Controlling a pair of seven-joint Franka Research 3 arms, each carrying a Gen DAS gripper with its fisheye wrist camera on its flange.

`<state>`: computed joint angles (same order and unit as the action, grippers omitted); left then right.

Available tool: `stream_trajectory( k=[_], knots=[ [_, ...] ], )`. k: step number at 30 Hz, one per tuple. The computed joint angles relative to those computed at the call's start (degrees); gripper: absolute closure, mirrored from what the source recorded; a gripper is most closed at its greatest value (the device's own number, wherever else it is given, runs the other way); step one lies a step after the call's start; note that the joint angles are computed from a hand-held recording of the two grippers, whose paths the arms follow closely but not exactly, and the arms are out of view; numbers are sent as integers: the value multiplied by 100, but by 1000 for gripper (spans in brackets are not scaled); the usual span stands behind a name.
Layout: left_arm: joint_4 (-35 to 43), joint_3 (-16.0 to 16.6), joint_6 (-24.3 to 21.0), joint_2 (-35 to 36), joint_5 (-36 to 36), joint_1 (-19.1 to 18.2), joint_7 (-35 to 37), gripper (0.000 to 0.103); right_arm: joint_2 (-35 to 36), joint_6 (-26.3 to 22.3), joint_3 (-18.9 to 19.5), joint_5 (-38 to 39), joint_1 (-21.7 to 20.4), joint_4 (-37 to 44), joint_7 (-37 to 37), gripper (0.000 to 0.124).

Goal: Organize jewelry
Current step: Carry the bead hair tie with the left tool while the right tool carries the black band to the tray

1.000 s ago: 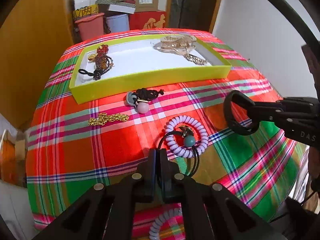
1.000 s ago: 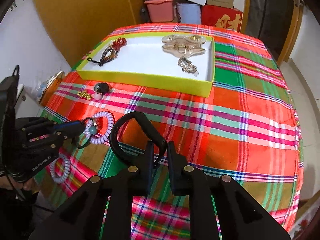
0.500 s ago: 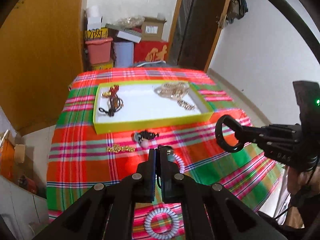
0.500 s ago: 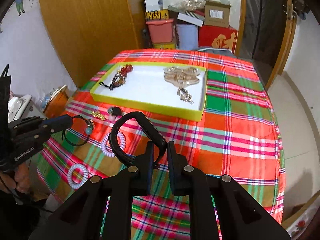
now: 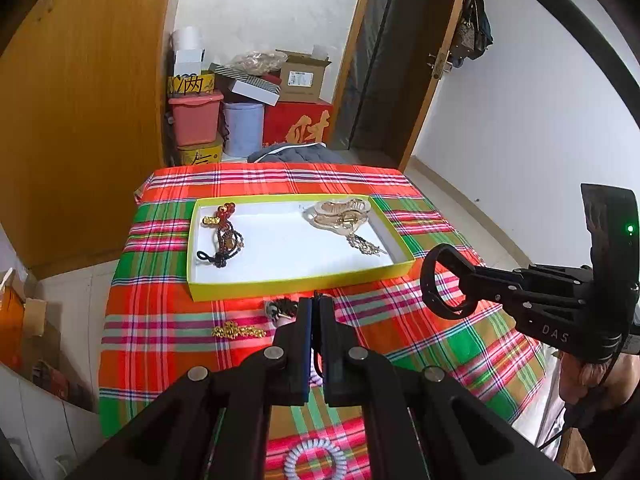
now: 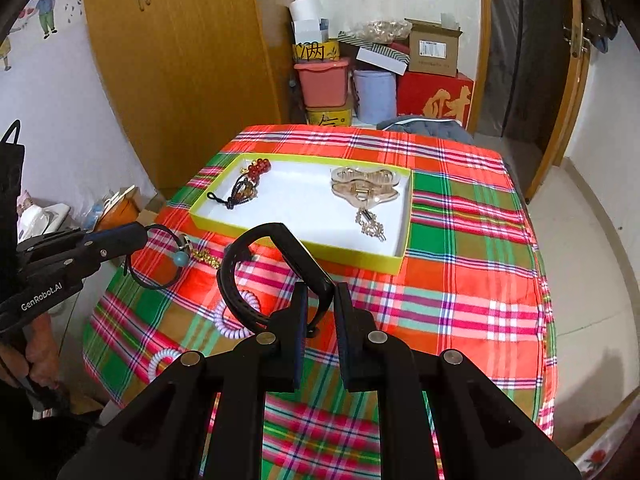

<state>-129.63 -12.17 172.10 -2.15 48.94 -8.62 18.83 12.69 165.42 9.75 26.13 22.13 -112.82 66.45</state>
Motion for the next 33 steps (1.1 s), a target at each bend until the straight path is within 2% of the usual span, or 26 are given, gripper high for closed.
stream_trajectory(
  k=[12,25,33],
  knots=[
    [533,290,73,562,-153,32,224,100,670,-181,-145,-366,27,882,355,111],
    [1410,624,19,1615,-1367,-12,1555,100,2133,-1012,-446,-1134,189,2820,1153,111],
    [1552,626,-20,1971,-2006,28,2089,100,2636,-1526,-509,-1425,264,3449,1334,111]
  ],
)
